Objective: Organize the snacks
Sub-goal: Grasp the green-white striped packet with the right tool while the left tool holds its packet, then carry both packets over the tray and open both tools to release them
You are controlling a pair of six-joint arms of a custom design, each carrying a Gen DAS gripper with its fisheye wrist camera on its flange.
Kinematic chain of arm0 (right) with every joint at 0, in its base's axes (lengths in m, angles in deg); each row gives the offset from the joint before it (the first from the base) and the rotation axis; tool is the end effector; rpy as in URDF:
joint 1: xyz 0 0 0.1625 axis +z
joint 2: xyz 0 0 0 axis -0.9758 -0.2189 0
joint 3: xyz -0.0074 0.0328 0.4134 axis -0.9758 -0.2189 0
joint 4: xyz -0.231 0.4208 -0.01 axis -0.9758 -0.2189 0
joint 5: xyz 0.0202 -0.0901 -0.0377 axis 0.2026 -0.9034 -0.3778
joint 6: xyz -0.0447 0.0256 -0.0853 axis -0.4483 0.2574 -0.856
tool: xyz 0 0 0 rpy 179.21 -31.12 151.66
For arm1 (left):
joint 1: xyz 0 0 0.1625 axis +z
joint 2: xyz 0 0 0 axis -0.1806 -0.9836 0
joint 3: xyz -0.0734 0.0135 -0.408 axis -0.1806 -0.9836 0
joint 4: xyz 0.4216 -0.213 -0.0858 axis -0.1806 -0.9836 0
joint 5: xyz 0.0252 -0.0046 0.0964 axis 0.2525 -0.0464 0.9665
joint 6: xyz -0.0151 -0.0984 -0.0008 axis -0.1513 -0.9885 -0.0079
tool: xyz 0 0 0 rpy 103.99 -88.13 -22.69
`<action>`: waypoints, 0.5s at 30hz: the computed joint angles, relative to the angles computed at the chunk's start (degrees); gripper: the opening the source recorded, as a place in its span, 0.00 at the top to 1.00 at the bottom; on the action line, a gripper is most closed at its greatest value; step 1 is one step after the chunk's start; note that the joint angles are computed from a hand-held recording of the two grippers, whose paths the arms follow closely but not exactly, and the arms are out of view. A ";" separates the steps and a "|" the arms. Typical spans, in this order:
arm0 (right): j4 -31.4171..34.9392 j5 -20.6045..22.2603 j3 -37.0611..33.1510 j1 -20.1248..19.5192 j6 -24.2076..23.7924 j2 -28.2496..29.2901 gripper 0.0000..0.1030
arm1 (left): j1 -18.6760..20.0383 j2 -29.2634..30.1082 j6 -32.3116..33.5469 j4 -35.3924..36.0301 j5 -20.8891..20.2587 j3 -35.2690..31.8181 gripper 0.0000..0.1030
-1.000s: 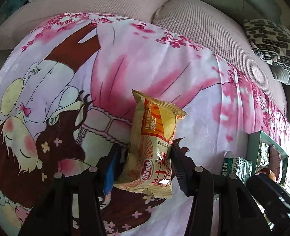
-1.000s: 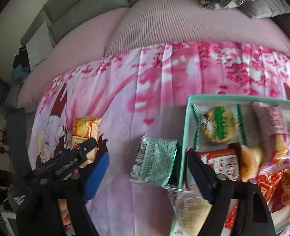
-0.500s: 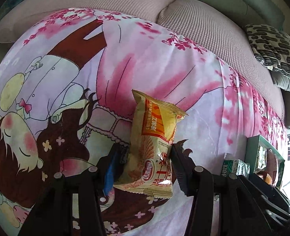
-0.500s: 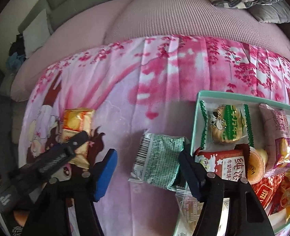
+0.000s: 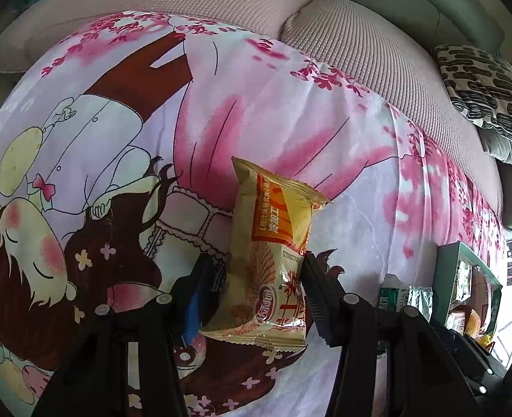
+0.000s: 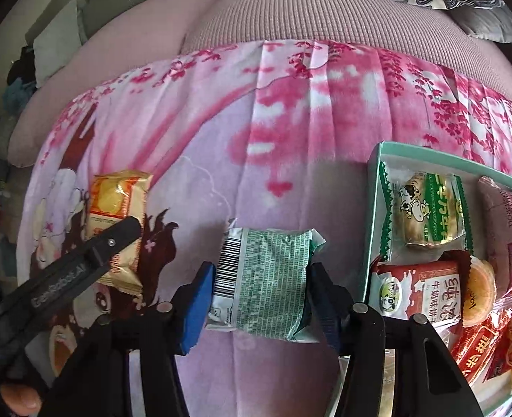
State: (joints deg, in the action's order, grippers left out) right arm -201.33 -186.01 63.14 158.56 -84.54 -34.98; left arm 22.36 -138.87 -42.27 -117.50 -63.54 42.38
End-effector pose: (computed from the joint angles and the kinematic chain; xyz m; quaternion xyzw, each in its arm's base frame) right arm 0.0372 -0.3213 0.2360 0.2177 -0.9363 0.0203 0.2749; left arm -0.3207 -0.2523 -0.0533 -0.2391 0.8802 -0.2768 0.3026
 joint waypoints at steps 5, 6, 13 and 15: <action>-5.81 -1.89 2.27 0.66 -2.57 0.59 0.47 | 0.56 0.84 0.83 1.04 0.01 -0.82 0.48; -7.37 -2.20 2.91 0.79 -3.45 0.57 0.47 | 0.64 1.17 1.09 1.72 -0.10 -1.22 0.48; -17.04 -3.52 7.05 1.46 -8.82 0.33 0.46 | 1.89 4.34 3.84 7.45 -0.19 -5.09 0.48; -18.52 -3.54 7.74 1.48 -9.58 0.30 0.46 | 2.04 4.79 4.55 8.47 -0.01 -5.63 0.48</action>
